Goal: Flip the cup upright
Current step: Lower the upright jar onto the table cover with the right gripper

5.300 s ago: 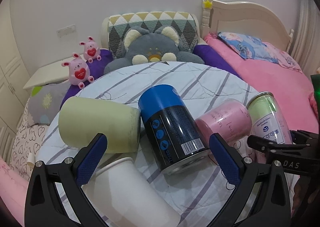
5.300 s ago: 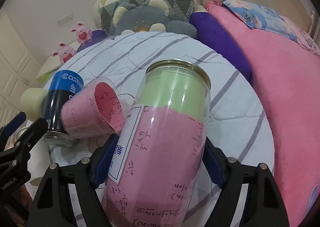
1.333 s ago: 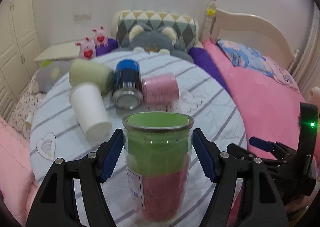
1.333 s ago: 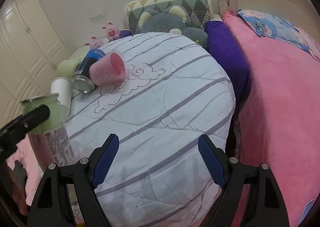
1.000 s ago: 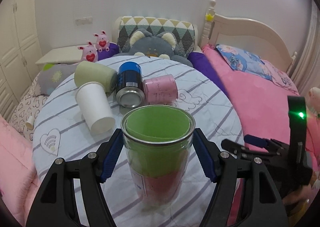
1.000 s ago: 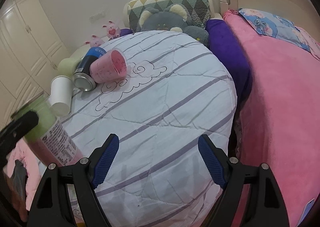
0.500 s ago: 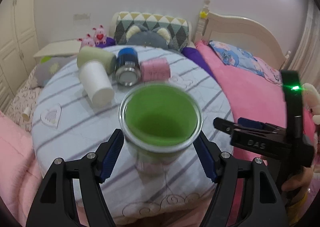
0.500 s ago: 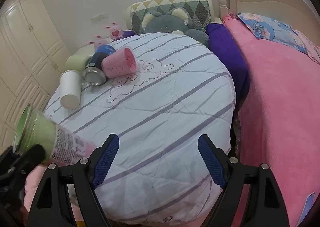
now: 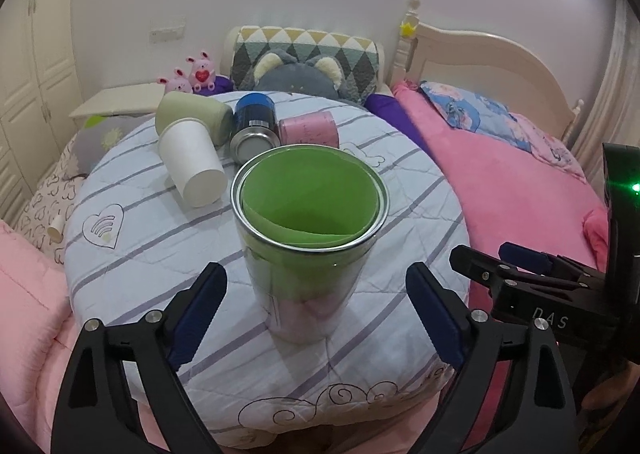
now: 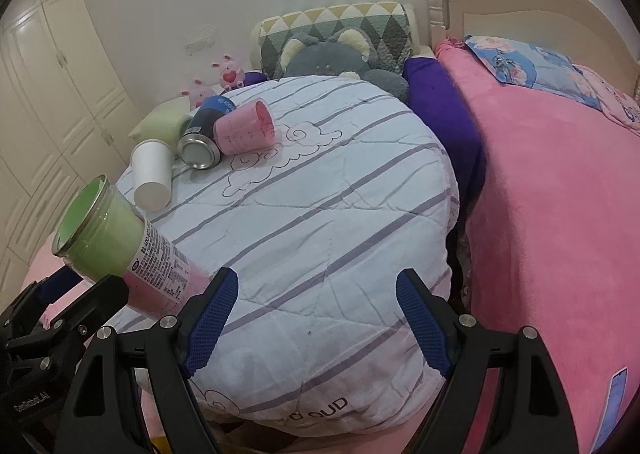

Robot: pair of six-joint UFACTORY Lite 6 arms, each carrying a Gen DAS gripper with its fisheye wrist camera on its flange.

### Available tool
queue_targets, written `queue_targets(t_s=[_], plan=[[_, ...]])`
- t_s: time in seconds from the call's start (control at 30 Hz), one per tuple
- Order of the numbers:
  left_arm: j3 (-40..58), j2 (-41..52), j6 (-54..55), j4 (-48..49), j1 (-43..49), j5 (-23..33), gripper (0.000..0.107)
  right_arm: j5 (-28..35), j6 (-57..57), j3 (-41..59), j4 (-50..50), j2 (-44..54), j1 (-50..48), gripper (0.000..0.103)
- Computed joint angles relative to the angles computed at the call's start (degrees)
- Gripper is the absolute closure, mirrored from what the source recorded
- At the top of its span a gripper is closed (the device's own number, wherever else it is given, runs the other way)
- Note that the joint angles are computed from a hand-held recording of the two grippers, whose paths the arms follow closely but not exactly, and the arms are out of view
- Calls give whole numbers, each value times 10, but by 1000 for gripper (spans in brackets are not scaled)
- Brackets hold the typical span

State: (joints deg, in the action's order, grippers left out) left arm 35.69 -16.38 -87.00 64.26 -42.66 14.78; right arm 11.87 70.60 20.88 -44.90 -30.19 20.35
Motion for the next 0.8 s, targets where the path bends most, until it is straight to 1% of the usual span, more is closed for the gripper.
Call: queue_targets(t_s=[0.1,0.17,0.33,0.37,0.5,0.53,0.57,0.6,0.73,0.8], plan=[[-3,-9,12,-10,-4,6,12,14,19,-9,-15,-24,11,20],[-5,-20,20,-15,-13,17,11,30,51,-16,-40,-44,25,20],[-19,-63,25,-15,-41,49,6,108,144,-30,-106,-98,96,20],[-23,-77,24,-11,-51,63,5,131,162,-33,-117,-111,117,20],[-42,-130,8,24,-93,126,4,267,264,-41,-171,-156,252,20],[-49,-147,5,33,-105,144,4,292,284,-42,-178,-161,280,20],[-57,-165,3,40,-114,157,4,327,311,-43,-183,-170,320,19],[-67,-186,6,43,-119,165,4,349,330,-43,-189,-172,345,18],[-95,-252,50,24,-99,148,4,464,430,-39,-215,-163,473,17],[-111,-283,77,12,-74,128,4,501,474,-37,-227,-147,522,17]])
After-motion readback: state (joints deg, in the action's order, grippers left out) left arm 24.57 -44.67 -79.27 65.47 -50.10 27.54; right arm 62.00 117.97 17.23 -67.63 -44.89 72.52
